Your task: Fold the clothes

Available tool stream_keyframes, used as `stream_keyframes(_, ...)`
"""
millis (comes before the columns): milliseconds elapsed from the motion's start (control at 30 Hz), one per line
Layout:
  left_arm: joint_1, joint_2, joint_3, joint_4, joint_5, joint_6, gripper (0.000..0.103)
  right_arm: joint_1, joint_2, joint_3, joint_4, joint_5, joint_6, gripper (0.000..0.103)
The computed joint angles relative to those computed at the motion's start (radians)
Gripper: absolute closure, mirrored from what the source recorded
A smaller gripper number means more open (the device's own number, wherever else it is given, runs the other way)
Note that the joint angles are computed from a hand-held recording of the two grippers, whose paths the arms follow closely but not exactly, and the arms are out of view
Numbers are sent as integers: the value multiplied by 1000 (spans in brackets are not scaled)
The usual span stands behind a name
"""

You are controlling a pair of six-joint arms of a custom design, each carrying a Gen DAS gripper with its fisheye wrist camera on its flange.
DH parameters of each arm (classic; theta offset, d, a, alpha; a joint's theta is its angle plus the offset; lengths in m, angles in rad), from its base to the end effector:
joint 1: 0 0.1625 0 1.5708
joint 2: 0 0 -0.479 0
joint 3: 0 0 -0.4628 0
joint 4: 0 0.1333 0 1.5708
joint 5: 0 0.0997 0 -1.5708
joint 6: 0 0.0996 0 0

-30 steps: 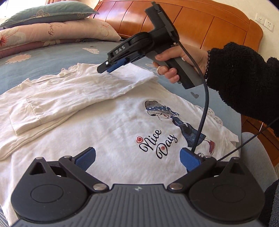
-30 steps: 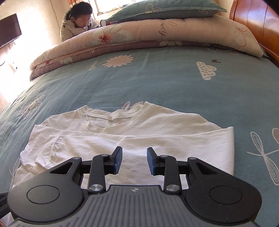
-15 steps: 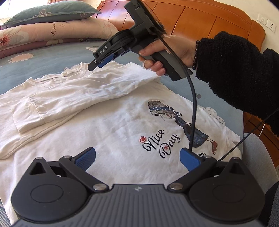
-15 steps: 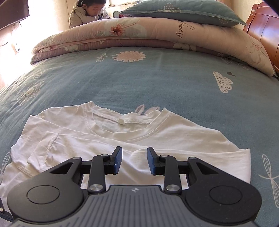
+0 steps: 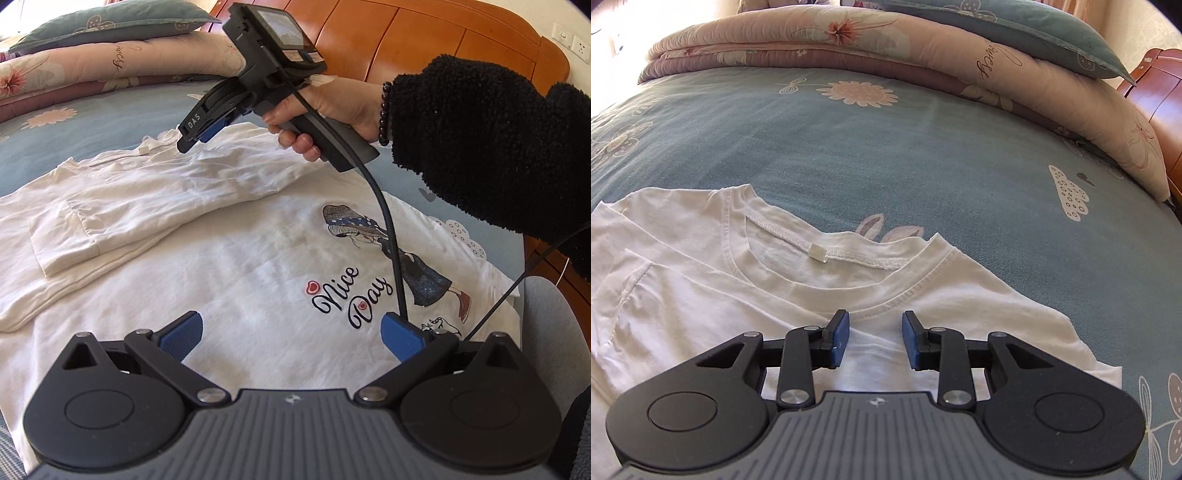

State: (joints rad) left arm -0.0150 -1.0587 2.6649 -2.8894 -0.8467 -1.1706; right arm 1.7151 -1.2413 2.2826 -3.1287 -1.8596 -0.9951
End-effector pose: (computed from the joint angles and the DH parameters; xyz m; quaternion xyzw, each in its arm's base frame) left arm -0.2957 -0.1949 0.0177 0.2404 0.8952 -0.3184 0.1986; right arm 0.1790 -0.5021 0.1825 0.4851 -0.8255 0.1728 0.2310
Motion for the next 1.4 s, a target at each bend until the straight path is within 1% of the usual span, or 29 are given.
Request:
stream_keyframes(100,0,2,0,-6,-2,5,1,1,-84,16,96,59,34,67)
stream_keyframes(133,0,2,-1,-7,-2,6,1,4,-115,25,134,64,35,67)
stream_keyframes(233,-1,4,-1,-13,-4,11,1,-4,-179,40,270,70,68,67)
stream_keyframes(267,-1,4,-1,-15,-5,12,1,-10,-186,46,303,67,81,67)
stream_keyframes(333,-1,5,-1,-18,-6,15,1,-17,-177,60,342,22,117,66)
stream_keyframes(367,-1,6,-1,-20,-6,16,1,-22,-181,82,318,23,96,61)
stream_keyframes(400,-1,6,-1,-21,-7,17,1,-20,-191,100,309,26,52,54)
stream_keyframes(433,-1,6,-1,-20,-7,16,1,-9,-203,102,342,19,34,53)
stream_keyframes(467,-1,5,-1,-18,-7,15,1,2,-212,96,383,12,37,52)
stream_keyframes(500,0,5,-1,-17,-7,14,1,12,-219,92,406,13,42,54)
stream_keyframes(567,0,4,-1,-13,-7,11,1,23,-228,95,377,47,38,54)
stream_keyframes(600,0,3,-1,-12,-7,10,1,30,-219,91,359,51,51,54)
stream_keyframes(700,1,2,-1,-7,-7,6,1,47,-159,71,322,31,112,54)
stream_keyframes(767,2,1,-1,-4,-7,4,1,52,-108,66,298,17,127,53)
stream_keyframes(833,2,-1,-1,-1,-7,1,1,63,-63,77,242,22,119,51)
stream_keyframes(900,3,-2,-1,2,-7,-1,1,75,-34,83,212,49,119,45)
stream_keyframes(967,3,-3,-1,5,-7,-4,1,95,-13,79,231,73,114,41)
stream_keyframes(1033,3,-7,-1,13,-5,-8,1,121,1,76,234,65,87,42)
stream_keyframes(1067,4,-10,-1,17,-4,-10,1,126,-3,70,251,68,82,44)
stream_keyframes(1167,9,-16,-3,17,-1,-3,1,100,-63,53,335,162,121,44)
stream_keyframes(1200,10,-16,-4,16,-1,0,1,99,-79,49,347,159,135,44)
stream_keyframes(1300,17,-14,-10,14,-3,19,1,100,-109,40,399,106,158,44)
stream_keyframes(1367,19,-12,-14,16,-7,26,1,100,-112,49,400,56,154,44)
stream_keyframes(1400,19,-10,-15,18,-9,27,1,96,-107,55,399,48,157,44)
